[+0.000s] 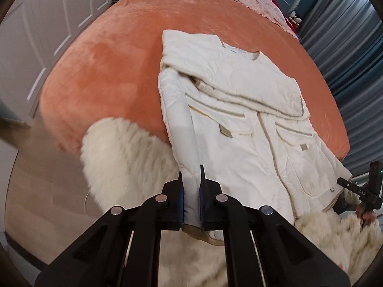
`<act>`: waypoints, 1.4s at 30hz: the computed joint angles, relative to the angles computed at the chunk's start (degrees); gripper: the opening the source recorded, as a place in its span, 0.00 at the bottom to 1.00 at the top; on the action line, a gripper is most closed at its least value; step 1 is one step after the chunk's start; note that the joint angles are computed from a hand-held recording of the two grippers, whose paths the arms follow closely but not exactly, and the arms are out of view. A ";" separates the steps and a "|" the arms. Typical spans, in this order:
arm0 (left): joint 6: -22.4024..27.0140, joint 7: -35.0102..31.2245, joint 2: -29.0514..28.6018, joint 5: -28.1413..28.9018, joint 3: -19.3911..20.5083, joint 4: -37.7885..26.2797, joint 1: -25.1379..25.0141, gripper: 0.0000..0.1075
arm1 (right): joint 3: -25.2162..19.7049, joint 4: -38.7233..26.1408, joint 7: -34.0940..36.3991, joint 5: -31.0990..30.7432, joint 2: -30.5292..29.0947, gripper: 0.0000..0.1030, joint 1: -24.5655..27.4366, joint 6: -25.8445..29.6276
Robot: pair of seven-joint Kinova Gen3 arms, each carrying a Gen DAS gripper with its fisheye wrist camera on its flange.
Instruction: Fold large clothes
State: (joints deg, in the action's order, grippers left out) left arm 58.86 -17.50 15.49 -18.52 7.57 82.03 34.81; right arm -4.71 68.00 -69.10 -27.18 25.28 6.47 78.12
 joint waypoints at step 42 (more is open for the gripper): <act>15.18 -10.51 34.46 -15.85 -20.31 -53.18 -0.99 0.88 | -6.88 -30.66 -21.98 21.27 23.37 0.58 -12.31 -37.94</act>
